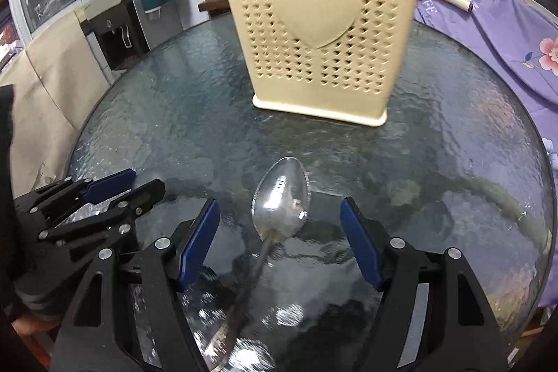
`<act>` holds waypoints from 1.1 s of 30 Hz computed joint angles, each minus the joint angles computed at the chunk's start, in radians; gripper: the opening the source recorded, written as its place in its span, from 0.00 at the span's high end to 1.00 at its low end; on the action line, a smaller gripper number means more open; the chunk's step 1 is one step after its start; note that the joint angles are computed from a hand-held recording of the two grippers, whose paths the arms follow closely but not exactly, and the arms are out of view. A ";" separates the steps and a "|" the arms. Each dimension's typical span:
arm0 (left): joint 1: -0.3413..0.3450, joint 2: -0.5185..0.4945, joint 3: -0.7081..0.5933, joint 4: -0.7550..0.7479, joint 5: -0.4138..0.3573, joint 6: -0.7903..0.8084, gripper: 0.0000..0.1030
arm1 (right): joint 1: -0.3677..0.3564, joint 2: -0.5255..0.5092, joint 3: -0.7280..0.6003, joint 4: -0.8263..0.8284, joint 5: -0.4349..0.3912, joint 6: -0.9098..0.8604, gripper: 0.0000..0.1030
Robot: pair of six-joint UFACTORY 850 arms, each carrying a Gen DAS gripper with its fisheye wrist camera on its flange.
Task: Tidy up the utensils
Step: 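Lower the left gripper onto a steel spoon while the right gripper grasps another steel spoon, then lift the spoon with the left gripper while the right gripper carries its spoon over the holder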
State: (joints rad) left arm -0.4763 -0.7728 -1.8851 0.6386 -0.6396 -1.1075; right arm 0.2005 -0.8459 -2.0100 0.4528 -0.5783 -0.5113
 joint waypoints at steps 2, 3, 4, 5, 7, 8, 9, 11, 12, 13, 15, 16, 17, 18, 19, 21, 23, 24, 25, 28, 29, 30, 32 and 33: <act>0.007 0.007 0.012 0.008 0.002 -0.007 0.66 | 0.011 -0.011 -0.014 -0.045 -0.001 0.042 0.31; 0.009 0.006 0.011 0.006 0.004 -0.007 0.66 | 0.018 -0.017 -0.021 -0.072 0.002 0.063 0.31; 0.010 0.010 0.017 0.005 0.009 -0.008 0.66 | 0.021 -0.023 -0.028 -0.088 0.000 0.077 0.31; 0.011 0.012 0.021 0.007 0.011 -0.008 0.66 | 0.024 -0.031 -0.039 -0.096 -0.005 0.089 0.32; 0.009 0.010 0.018 0.014 0.006 -0.008 0.66 | 0.029 -0.037 -0.043 -0.122 0.011 0.112 0.34; 0.009 0.007 0.015 0.018 0.003 -0.009 0.66 | 0.031 -0.040 -0.046 -0.136 0.019 0.122 0.37; 0.007 0.007 0.014 0.021 0.000 -0.012 0.66 | 0.031 -0.044 -0.052 -0.144 0.021 0.128 0.39; 0.004 0.004 0.010 0.024 -0.004 -0.016 0.66 | 0.031 -0.058 -0.074 -0.158 0.020 0.141 0.45; 0.004 0.002 0.007 0.023 -0.004 -0.016 0.66 | 0.032 -0.066 -0.088 -0.170 0.018 0.151 0.49; 0.002 0.005 0.013 0.027 -0.004 -0.022 0.66 | 0.032 -0.071 -0.096 -0.177 0.019 0.154 0.51; 0.000 0.002 0.006 0.026 -0.008 -0.018 0.66 | 0.032 -0.076 -0.104 -0.190 0.023 0.154 0.61; -0.001 0.000 0.003 0.025 -0.010 -0.016 0.66 | 0.031 -0.078 -0.106 -0.183 0.024 0.141 0.63; -0.001 -0.004 -0.003 0.022 -0.011 -0.013 0.66 | 0.027 -0.080 -0.109 -0.156 0.018 0.119 0.63; -0.002 -0.005 -0.004 0.021 -0.011 -0.012 0.66 | 0.021 -0.076 -0.103 -0.129 0.015 0.097 0.63; -0.003 -0.010 -0.012 0.016 -0.013 -0.004 0.66 | 0.011 -0.065 -0.085 -0.096 0.015 0.063 0.63; -0.003 -0.014 -0.019 0.010 -0.013 0.007 0.66 | -0.003 -0.063 -0.083 -0.039 0.000 0.019 0.63; 0.000 -0.019 -0.030 -0.008 -0.009 0.021 0.66 | -0.016 -0.053 -0.072 0.037 -0.001 -0.034 0.63; 0.001 -0.018 -0.031 -0.015 0.001 0.023 0.66 | -0.021 -0.037 -0.050 0.072 0.018 -0.066 0.63; -0.001 -0.020 -0.036 -0.012 0.001 0.021 0.66 | -0.027 -0.020 -0.029 0.105 0.035 -0.101 0.63; -0.009 -0.009 -0.036 0.029 0.017 -0.011 0.66 | -0.046 0.010 -0.003 0.188 0.041 -0.173 0.63; -0.012 0.000 -0.033 0.045 0.028 -0.023 0.66 | -0.050 0.019 0.004 0.211 0.037 -0.192 0.63; -0.016 0.008 -0.029 0.063 0.036 -0.035 0.66 | -0.058 0.033 0.012 0.243 0.033 -0.219 0.63; -0.021 0.014 -0.036 0.092 0.043 -0.053 0.66 | -0.065 0.052 0.020 0.283 0.035 -0.256 0.63; -0.026 0.020 -0.037 0.118 0.049 -0.070 0.66 | -0.072 0.071 0.034 0.314 0.036 -0.293 0.63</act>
